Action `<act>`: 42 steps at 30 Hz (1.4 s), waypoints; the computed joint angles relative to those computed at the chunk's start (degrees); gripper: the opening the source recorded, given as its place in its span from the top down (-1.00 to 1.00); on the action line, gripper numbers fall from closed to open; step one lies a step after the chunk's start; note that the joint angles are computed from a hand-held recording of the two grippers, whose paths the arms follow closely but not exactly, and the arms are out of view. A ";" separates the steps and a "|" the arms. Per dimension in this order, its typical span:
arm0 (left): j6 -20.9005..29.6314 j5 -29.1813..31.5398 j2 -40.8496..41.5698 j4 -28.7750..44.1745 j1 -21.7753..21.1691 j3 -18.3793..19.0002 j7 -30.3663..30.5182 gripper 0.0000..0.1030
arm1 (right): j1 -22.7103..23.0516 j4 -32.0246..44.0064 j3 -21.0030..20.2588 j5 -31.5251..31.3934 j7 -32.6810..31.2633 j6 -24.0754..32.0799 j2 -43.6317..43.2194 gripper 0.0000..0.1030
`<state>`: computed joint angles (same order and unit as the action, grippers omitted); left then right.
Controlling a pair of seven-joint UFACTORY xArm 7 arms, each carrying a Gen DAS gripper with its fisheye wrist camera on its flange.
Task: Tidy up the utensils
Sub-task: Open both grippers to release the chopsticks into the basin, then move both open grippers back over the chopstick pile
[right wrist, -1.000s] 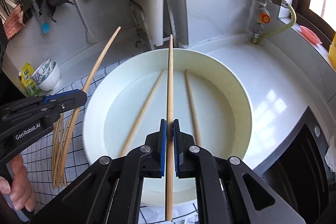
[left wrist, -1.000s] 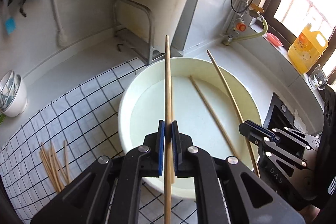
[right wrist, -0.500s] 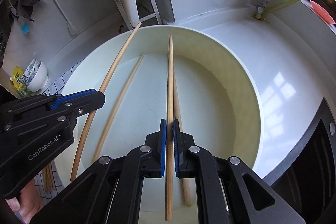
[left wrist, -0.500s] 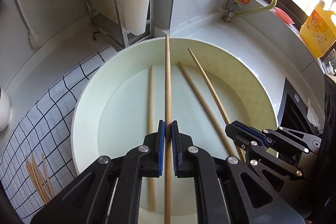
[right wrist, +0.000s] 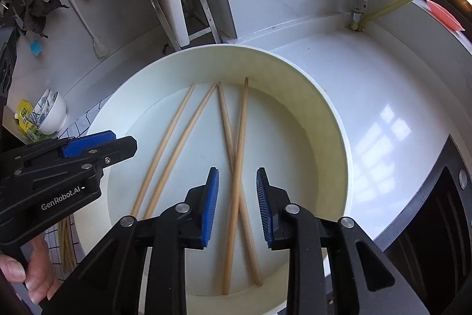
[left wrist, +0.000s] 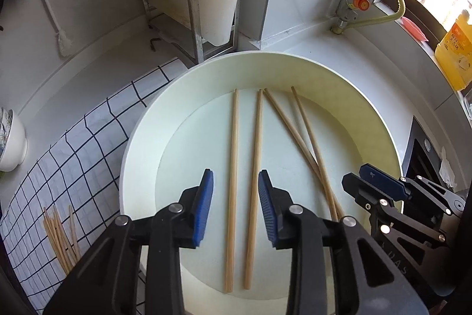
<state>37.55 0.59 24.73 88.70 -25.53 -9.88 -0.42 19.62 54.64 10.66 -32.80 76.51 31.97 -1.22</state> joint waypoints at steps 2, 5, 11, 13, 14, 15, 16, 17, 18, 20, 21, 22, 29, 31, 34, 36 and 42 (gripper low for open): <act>-0.38 -0.07 -1.29 -1.34 0.28 0.23 -0.30 0.35 | 0.19 0.04 0.21 0.12 -0.05 0.31 -0.36 0.51; -0.99 -0.09 -3.22 -3.34 0.76 0.37 -0.70 0.31 | 0.60 0.10 0.72 0.35 0.09 0.89 -0.80 0.51; -2.66 -1.03 -8.18 -8.72 2.38 0.17 -0.61 0.19 | 1.76 0.86 1.95 0.32 0.54 2.18 -1.47 0.49; -3.22 -1.67 -9.96 -10.58 3.05 0.03 -0.18 0.16 | 2.21 1.38 2.44 -0.29 1.07 3.17 -1.73 0.48; -3.50 -1.99 -10.84 -11.52 3.38 -0.02 0.09 0.14 | 2.43 1.68 2.65 -0.51 1.34 3.60 -1.81 0.48; -3.76 -2.22 -11.70 -12.40 3.64 -0.03 0.22 0.14 | 2.62 1.83 2.83 -0.76 1.66 3.85 -2.00 0.48; -4.00 -2.55 -12.79 -13.47 4.00 -0.03 0.53 0.13 | 2.86 2.09 3.07 -0.99 2.00 4.24 -2.13 0.48; -4.25 -2.94 -13.63 -14.36 4.34 -0.05 0.95 0.13 | 3.11 2.40 3.32 -1.21 2.28 4.70 -2.22 0.48; -4.56 -3.36 -14.65 -15.39 4.70 -0.05 1.35 0.12 | 3.32 2.68 3.52 -1.47 2.52 5.08 -2.25 0.48; -5.32 -4.06 -16.62 -17.37 5.35 0.10 1.88 0.07 | 3.93 3.62 4.05 -2.03 3.12 6.14 -2.07 0.44; -5.75 -4.58 -17.61 -18.37 5.74 0.19 2.28 0.05 | 4.27 4.15 4.25 -2.26 3.32 6.57 -1.87 0.43; -6.11 -5.31 -18.68 -19.44 6.20 0.28 2.95 0.04 | 4.64 4.69 4.43 -2.47 3.49 6.97 -1.59 0.41; -7.57 -8.85 -23.91 -24.87 8.80 1.72 5.96 0.01 | 7.82 10.32 4.64 -3.40 2.73 9.57 2.11 0.37; -7.94 -9.43 -25.20 -26.32 9.56 2.28 6.56 -0.03 | 8.93 12.54 4.35 -3.56 2.05 9.90 3.93 0.32; -8.30 -10.10 -26.98 -28.47 10.87 3.30 7.32 -0.06 | 10.83 16.30 3.65 -3.65 0.74 10.35 7.09 0.32; -8.33 -10.23 -28.03 -29.82 11.90 4.07 7.36 -0.08 | 12.17 18.85 2.99 -3.23 -0.58 10.20 9.34 0.31; -8.30 -10.20 -30.20 -33.33 15.12 6.21 7.19 -0.11 | 16.70 27.66 0.89 -1.28 -5.98 10.28 16.64 0.24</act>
